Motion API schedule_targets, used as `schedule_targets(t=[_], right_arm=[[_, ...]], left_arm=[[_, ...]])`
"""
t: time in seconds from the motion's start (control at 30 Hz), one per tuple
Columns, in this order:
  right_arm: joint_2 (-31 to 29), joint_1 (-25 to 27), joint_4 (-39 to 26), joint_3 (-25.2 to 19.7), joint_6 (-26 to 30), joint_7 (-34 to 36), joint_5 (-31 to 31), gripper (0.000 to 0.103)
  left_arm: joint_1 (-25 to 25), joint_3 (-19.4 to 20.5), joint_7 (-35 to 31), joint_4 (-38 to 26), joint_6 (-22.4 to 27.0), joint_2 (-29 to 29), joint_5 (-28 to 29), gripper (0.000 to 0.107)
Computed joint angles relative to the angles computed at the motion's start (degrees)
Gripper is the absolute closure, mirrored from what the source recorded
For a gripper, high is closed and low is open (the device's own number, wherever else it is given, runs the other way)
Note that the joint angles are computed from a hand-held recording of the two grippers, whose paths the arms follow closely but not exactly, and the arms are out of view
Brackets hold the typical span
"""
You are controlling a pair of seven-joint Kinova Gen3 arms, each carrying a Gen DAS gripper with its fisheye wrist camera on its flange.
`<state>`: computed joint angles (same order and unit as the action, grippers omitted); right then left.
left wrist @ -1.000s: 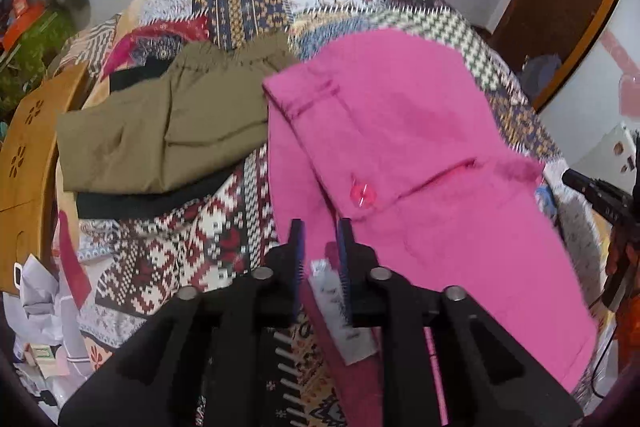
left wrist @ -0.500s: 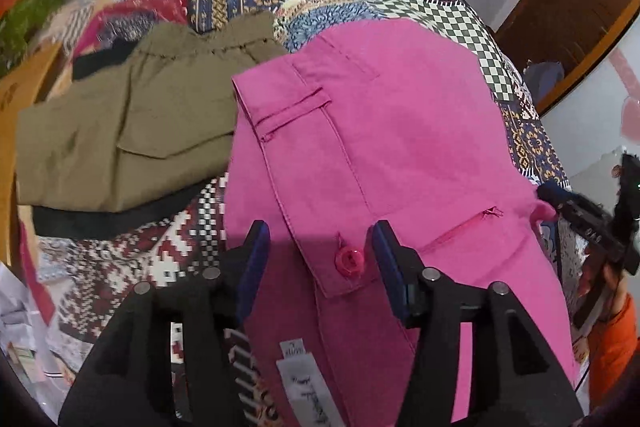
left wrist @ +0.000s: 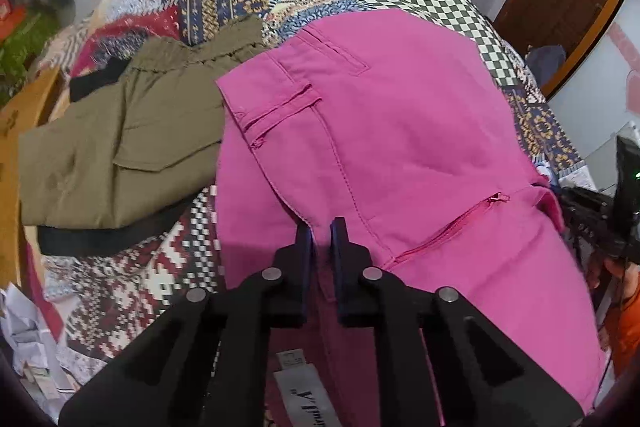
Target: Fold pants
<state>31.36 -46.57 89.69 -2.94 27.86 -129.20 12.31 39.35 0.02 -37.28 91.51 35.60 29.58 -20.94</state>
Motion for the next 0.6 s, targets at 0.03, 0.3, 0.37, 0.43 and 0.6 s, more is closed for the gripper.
schedule_targets(t=[0.03,0.3,0.37,0.43,0.6], right_arm=[[-0.14,-0.53,0.22,0.54,-0.09,-0.45,0.46,0.097],[-0.17,-2.78,0.66,1.80,1.33,-3.77,4.22,0.097],[0.24,-1.68,-1.16,0.41,3.76,-2.03,3.77,0.096],[0.07,-0.75,-1.91,-0.50,5.22,-0.79,3.03,0.092],[-2.99,-3.00,-0.77,2.34,6.12,-4.74,6.86,0.087]], left_arm=[[1.38,-1.13,1.07,-0.49,1.19,0.25,-1.11,0.102],[0.47,0.07,-0.14,0.21,1.97,0.44,-2.89,0.102],[-0.31,0.51,-0.77,0.87,1.35,-0.32,-2.00,0.098],[-0.45,0.16,-0.47,1.78,1.14,-1.46,-1.75,0.098],[0.26,-1.43,2.58,2.97,2.82,-4.05,-5.32,0.097]])
